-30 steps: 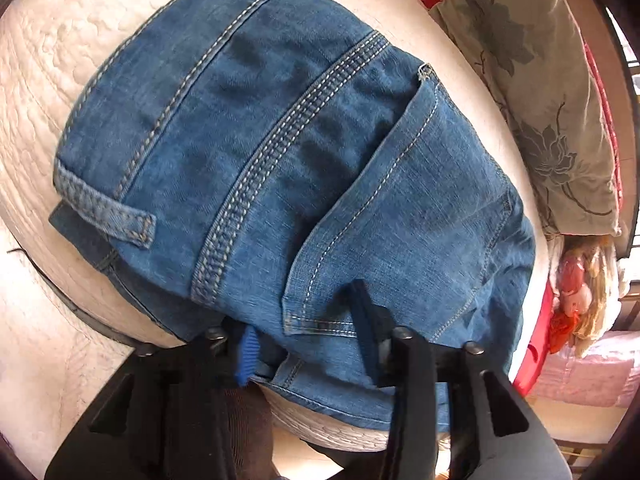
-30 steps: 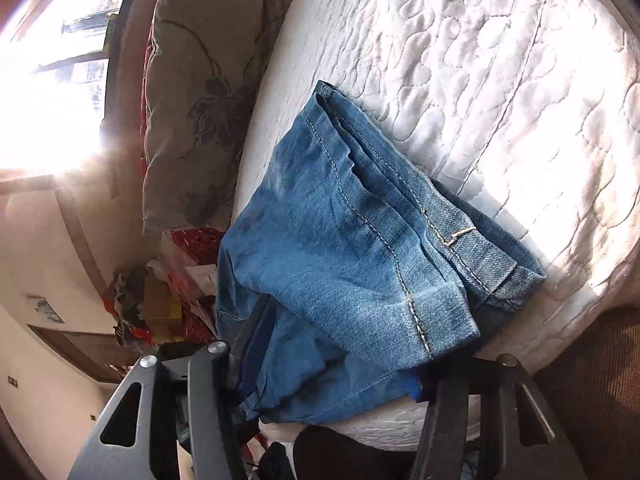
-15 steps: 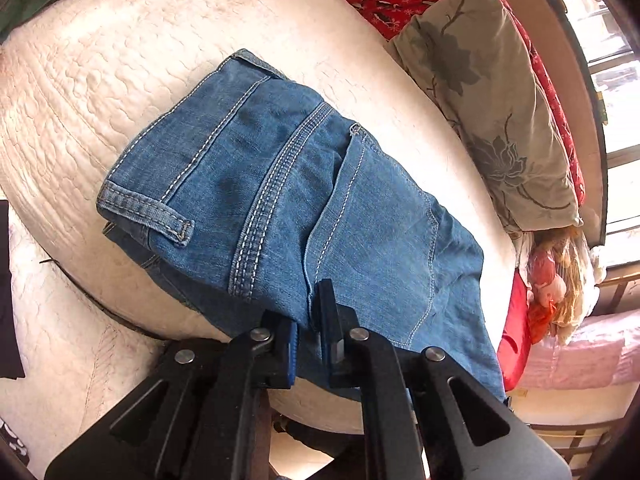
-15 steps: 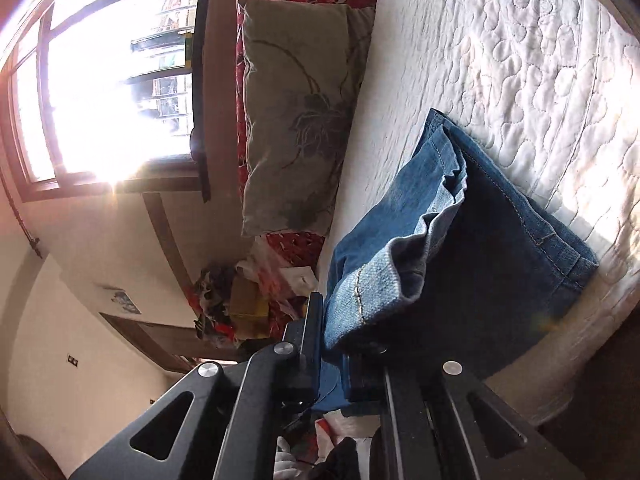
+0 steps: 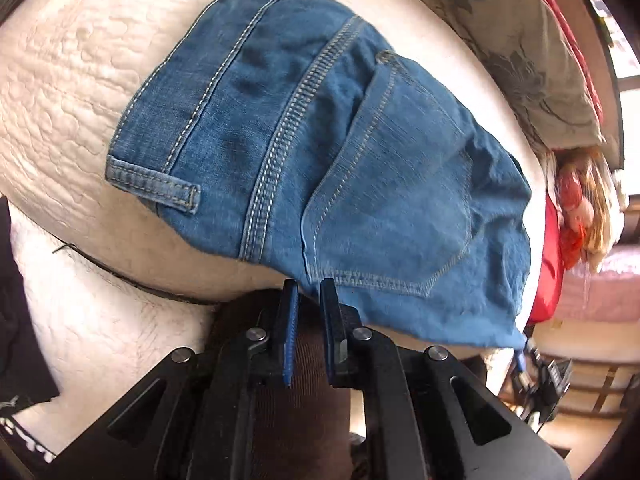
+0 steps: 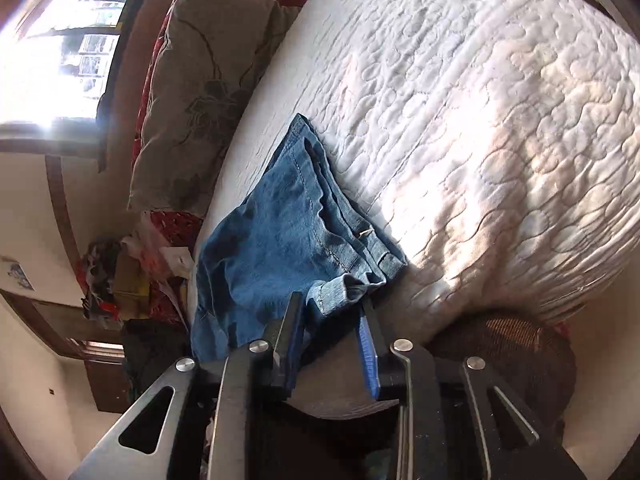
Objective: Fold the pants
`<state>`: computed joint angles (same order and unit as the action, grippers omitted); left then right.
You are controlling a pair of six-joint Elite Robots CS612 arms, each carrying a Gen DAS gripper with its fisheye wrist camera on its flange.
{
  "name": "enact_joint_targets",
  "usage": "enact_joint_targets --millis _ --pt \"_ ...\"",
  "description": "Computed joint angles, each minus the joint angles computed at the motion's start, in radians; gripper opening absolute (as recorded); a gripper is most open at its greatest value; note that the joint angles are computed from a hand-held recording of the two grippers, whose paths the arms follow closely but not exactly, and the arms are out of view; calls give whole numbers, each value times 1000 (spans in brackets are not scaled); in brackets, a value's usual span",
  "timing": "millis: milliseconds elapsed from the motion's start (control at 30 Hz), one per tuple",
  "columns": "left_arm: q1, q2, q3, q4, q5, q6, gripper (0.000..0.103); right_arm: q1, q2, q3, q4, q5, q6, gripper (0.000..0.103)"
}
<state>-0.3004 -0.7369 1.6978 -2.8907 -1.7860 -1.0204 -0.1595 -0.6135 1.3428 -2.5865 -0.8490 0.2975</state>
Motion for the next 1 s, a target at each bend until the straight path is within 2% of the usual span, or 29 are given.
enact_joint_targets --millis 67,133,167,233,267,300,367,467,567,633,700,733,767,800,833,867,900,933,1000 --pt "-2 -30 28 -18 28 39 9 4 -18 -3 -56 -76 -33 54" --pt "7 -50 41 -37 78 35 9 8 -11 -35 -70 -83 -62 54" --pt "18 -53 38 -50 92 28 13 12 2 -67 -51 -74 -84 57" --pt "48 -43 11 -55 112 -3 32 27 38 -144 16 -61 -146 58" --pt "65 -34 -3 -61 115 -14 50 37 59 -182 46 -61 -167 58" --pt "82 -23 -26 -48 123 -28 55 46 84 -224 79 -64 -174 58" --pt "114 7 -78 -31 94 -40 55 63 131 -300 137 -94 -179 58" --pt "154 59 -163 13 15 -59 55 90 180 -381 177 -196 -196 58" --pt "170 95 -235 99 -12 -56 55 104 208 -427 218 -242 -220 58" --pt "175 115 -264 118 -30 -56 55 112 215 -441 237 -268 -251 58" --pt "180 131 -287 134 -78 -34 55 112 209 -428 225 -274 -279 58" --pt "179 141 -302 145 -93 -26 55 115 208 -423 208 -280 -290 55" --pt "177 146 -310 155 -98 -19 55 119 208 -421 196 -288 -309 47" --pt "173 149 -318 171 -86 -12 55 124 210 -432 197 -313 -336 30" --pt "167 148 -321 178 -65 -9 55 131 217 -449 222 -339 -369 17" --pt "162 147 -322 173 -45 -19 47 135 226 -473 258 -356 -395 7" --pt "161 144 -319 159 -46 -30 39 138 232 -494 279 -363 -408 6" --pt "159 140 -315 146 -46 -35 39 140 230 -498 258 -365 -415 6" --pt "148 122 -303 148 17 -17 39 136 225 -500 180 -318 -397 6"
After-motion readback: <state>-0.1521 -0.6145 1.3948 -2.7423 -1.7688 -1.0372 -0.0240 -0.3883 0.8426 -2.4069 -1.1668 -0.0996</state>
